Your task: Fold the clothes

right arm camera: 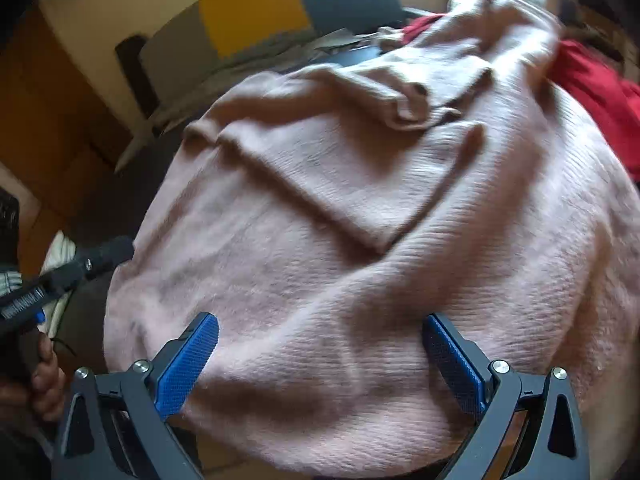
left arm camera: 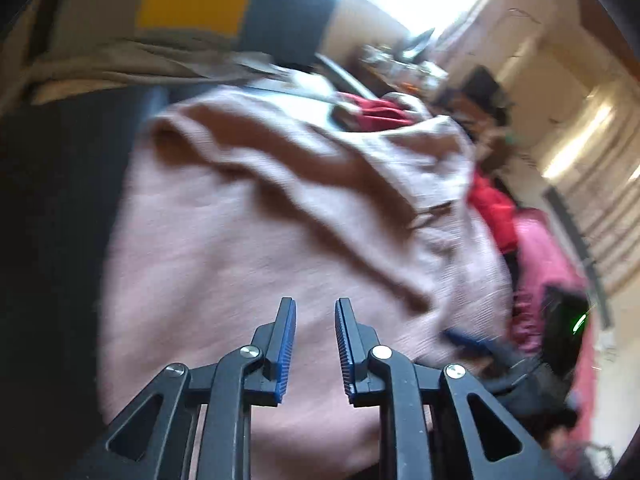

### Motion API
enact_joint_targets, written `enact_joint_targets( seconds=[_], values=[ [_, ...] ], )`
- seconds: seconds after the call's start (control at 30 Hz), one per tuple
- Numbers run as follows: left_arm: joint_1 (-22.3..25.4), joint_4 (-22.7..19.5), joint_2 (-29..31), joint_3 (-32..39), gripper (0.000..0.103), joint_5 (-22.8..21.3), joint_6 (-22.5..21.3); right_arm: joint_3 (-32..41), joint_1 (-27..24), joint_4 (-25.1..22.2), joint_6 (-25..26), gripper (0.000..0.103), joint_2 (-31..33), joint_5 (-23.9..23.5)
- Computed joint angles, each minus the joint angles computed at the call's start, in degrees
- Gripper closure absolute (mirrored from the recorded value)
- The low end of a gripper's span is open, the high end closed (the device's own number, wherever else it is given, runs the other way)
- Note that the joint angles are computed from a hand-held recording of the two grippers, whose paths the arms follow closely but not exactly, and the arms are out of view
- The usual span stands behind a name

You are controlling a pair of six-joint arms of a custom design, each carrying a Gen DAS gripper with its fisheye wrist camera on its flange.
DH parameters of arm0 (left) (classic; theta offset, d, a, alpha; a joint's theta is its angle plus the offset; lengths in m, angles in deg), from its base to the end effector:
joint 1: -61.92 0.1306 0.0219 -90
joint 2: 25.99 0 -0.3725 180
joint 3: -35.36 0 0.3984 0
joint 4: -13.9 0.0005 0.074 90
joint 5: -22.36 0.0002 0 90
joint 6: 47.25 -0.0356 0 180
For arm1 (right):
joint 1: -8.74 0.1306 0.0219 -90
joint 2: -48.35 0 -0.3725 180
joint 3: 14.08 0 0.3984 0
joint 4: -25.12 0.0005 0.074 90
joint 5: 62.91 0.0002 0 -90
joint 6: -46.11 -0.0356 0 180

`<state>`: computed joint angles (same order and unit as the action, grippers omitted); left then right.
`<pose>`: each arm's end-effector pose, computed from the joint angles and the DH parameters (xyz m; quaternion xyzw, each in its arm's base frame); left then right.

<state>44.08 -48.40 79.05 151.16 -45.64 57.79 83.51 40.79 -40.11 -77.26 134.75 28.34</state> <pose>0.5444 -0.1897 0.4808 0.0855 0.9250 -0.2643 0.2591 0.3851 0.2396 0.4909 0.0143 0.9510 0.1581 0.2653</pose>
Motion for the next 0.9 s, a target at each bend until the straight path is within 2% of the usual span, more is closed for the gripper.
enact_joint_targets(
  seconds=[0.1, 0.17, 0.27, 0.43, 0.7, 0.73, 0.8, 0.9],
  values=[
    [-1.95, -3.05, 6.72, 7.97, 0.083, 0.79, -0.8, -1.72, 0.74, 1.54, 2.05, 0.0, -1.57, 1.59],
    [-2.88, -4.99, 9.67, 11.3, 0.083, 0.56, -0.69, -5.7, 2.48, 3.64, 2.77, 0.0, -4.5, 4.28],
    [-3.78, -7.87, 14.08, 16.36, 0.083, 0.19, -0.15, -8.75, 3.99, 7.07, 4.45, 0.0, -5.59, 7.92],
    [-3.97, -10.81, 18.53, 21.23, 0.082, 0.64, 1.34, -10.45, 5.61, 7.28, 7.16, 0.0, -7.16, 11.69],
    [-3.77, -9.59, 20.72, 23.0, 0.08, 2.47, 5.23, -12.06, 7.09, 10.64, 7.53, 0.0, -7.41, 15.96],
    [-3.7, -9.69, 20.9, 23.27, 0.083, 2.78, 5.17, -12.27, 7.33, 11.02, 7.51, 0.0, -7.44, 16.62],
    [-3.83, -9.26, 20.56, 22.98, 0.099, 1.1, 4.36, -12.32, 7.67, 11.03, 7.44, 0.0, -7.48, 17.51],
    [-3.95, -7.9, 19.88, 22.15, 0.1, -0.85, 3.82, -12.22, 8.04, 10.8, 7.55, 0.0, -7.44, 18.48]
  ],
)
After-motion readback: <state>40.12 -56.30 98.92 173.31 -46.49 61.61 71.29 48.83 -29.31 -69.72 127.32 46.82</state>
